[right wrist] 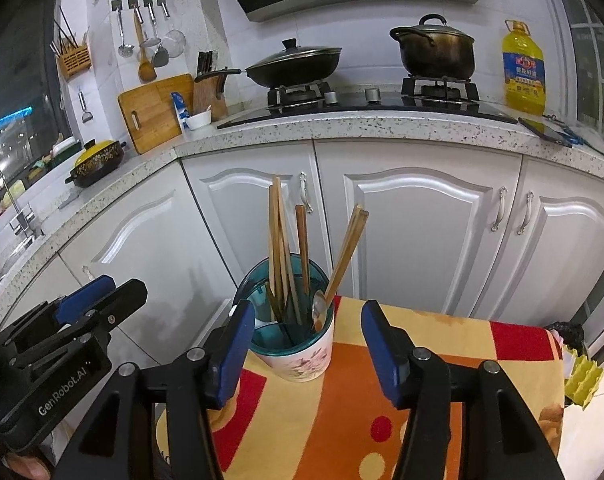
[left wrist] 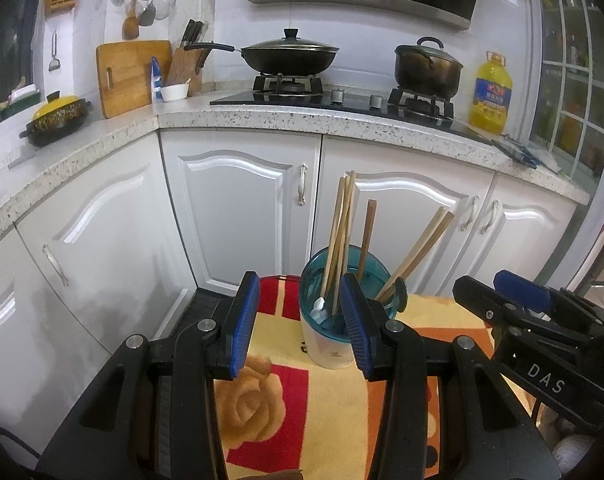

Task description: Organize utensils

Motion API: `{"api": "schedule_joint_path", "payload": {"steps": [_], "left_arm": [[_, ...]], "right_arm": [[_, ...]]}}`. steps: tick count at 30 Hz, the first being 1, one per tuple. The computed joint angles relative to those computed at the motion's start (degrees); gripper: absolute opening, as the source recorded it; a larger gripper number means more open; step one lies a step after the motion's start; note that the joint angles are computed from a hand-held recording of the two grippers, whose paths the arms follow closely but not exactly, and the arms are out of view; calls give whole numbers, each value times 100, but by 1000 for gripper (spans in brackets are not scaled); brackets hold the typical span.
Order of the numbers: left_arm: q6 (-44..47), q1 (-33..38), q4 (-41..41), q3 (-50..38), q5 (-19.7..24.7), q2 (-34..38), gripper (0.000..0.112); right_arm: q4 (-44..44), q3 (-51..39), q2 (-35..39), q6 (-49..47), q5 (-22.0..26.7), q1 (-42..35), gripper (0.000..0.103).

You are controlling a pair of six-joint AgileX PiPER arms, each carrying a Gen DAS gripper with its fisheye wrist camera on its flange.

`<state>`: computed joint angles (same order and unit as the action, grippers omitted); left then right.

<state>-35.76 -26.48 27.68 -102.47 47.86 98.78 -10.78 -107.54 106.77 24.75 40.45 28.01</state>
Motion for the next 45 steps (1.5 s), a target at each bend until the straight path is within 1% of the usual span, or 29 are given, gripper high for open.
{"api": "schedule_joint_path", "payload": {"steps": [7, 45], "left_arm": [[-101, -47, 163, -28, 37, 22, 41], [3, -38, 113, -50, 32, 111, 41]], "right_arm": [[31, 39, -13, 30, -45, -31, 54], [155, 36, 87, -59, 5, -103, 55]]}}
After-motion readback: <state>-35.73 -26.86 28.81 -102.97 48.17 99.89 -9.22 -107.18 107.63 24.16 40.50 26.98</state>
